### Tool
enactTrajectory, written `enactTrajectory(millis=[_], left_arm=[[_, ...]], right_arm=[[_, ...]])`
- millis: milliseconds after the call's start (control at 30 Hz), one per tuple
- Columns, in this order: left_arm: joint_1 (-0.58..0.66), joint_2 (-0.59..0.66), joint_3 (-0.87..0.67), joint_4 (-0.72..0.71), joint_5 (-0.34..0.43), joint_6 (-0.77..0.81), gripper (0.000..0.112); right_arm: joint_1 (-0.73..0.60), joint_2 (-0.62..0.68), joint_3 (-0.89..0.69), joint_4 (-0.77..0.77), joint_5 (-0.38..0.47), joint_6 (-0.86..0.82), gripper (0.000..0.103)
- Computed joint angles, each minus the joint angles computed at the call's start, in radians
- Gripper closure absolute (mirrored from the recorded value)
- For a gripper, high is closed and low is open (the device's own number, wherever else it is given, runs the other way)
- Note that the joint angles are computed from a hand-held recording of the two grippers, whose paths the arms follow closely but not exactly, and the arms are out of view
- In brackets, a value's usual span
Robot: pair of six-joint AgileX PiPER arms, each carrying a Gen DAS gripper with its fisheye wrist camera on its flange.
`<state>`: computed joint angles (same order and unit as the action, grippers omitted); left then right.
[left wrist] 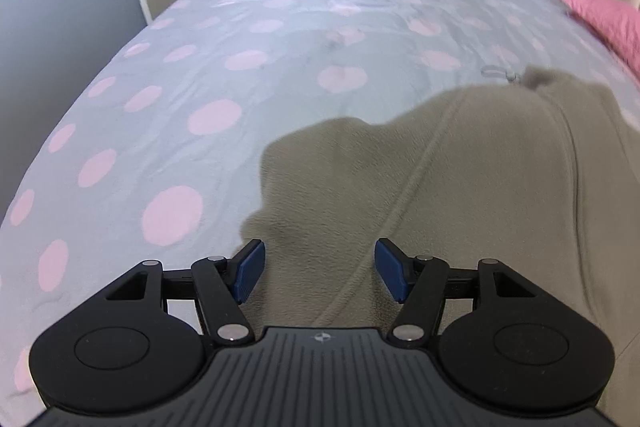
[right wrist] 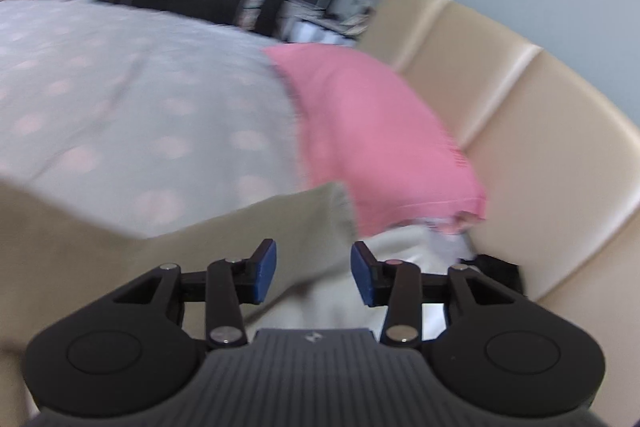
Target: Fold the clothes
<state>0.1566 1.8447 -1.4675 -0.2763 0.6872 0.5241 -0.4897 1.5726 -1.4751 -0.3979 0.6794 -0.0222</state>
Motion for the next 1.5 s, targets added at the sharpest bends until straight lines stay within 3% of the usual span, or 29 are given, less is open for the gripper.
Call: enactTrajectory(millis=[167, 267, 367, 567, 733, 867, 900, 933, 1000, 1067, 1233, 1500], left_arm=[[0.033, 0.019, -0.038, -0.018, 0.064, 0.012, 0.049], [0.048, 0.031, -0.053, -0.012, 0.087, 0.016, 0.049], [0.064, 0.045, -0.064, 0.003, 0.095, 0.024, 0.049], [0.13, 0.084, -0.079, -0.093, 0.127, 0.103, 0.046], [0.157, 0.148, -0.138, -0.155, 0.171, 0.13, 0.039], [0.169, 0.224, -0.222, -0.176, 0.248, 0.033, 0.039], [0.173, 0.245, -0.244, -0.187, 0.278, 0.001, 0.042], [0.178, 0.262, -0.26, -0.204, 0.305, -0.014, 0.053], [0.166, 0.252, -0.25, -0.201, 0.293, -0.014, 0.064], [0.143, 0.213, -0.219, -0.179, 0.258, -0.004, 0.089], [0.085, 0.076, -0.124, -0.173, 0.197, 0.051, 0.096], [-0.045, -0.192, 0.065, -0.382, 0.224, 0.276, 0.1]], right_arm=[[0.05, -0.158, 0.176, 0.263, 0.098, -0.2, 0.048], [0.09, -0.235, 0.291, 0.36, 0.175, -0.253, 0.048], [0.15, -0.31, 0.428, 0.416, 0.19, -0.248, 0.048], [0.272, -0.402, 0.684, 0.507, 0.071, -0.137, 0.047], [0.429, -0.38, 0.759, 0.524, -0.003, -0.034, 0.045], [0.49, -0.336, 0.768, 0.501, -0.032, -0.012, 0.045], [0.49, -0.323, 0.767, 0.507, -0.036, -0.014, 0.045], [0.489, -0.31, 0.767, 0.513, -0.04, -0.016, 0.045], [0.507, -0.297, 0.772, 0.498, -0.047, 0.022, 0.045], [0.512, -0.291, 0.778, 0.488, -0.05, 0.035, 0.045], [0.546, -0.327, 0.801, 0.471, -0.05, 0.033, 0.045], [0.562, -0.439, 0.819, 0.451, -0.028, 0.024, 0.045]])
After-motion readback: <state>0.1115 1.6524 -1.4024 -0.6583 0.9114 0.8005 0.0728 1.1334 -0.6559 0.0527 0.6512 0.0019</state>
